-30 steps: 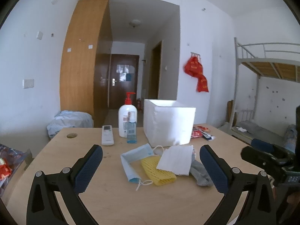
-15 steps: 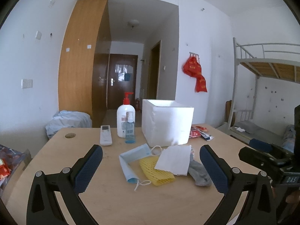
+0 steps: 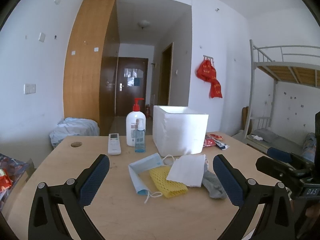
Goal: Organize soft objects
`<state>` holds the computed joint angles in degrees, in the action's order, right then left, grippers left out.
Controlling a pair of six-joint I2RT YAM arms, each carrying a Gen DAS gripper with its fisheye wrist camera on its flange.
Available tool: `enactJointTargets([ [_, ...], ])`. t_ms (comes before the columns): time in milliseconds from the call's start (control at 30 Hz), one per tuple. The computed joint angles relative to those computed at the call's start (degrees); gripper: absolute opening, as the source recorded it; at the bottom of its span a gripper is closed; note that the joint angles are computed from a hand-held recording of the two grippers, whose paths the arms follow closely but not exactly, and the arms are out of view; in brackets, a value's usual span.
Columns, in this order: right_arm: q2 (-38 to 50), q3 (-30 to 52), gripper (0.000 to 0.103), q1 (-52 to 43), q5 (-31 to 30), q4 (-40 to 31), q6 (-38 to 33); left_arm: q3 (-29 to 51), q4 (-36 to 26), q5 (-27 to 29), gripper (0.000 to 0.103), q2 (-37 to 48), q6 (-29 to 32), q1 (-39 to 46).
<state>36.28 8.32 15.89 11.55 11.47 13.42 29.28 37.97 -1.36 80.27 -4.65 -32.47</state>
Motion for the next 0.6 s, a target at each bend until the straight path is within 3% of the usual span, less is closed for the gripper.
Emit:
enactJointTargets([
  [600,2.53,0.39,0.103,-1.51,-1.55,1.78,-0.46,0.55,-1.71,0.5,0.103,-0.78,0.46,0.06],
])
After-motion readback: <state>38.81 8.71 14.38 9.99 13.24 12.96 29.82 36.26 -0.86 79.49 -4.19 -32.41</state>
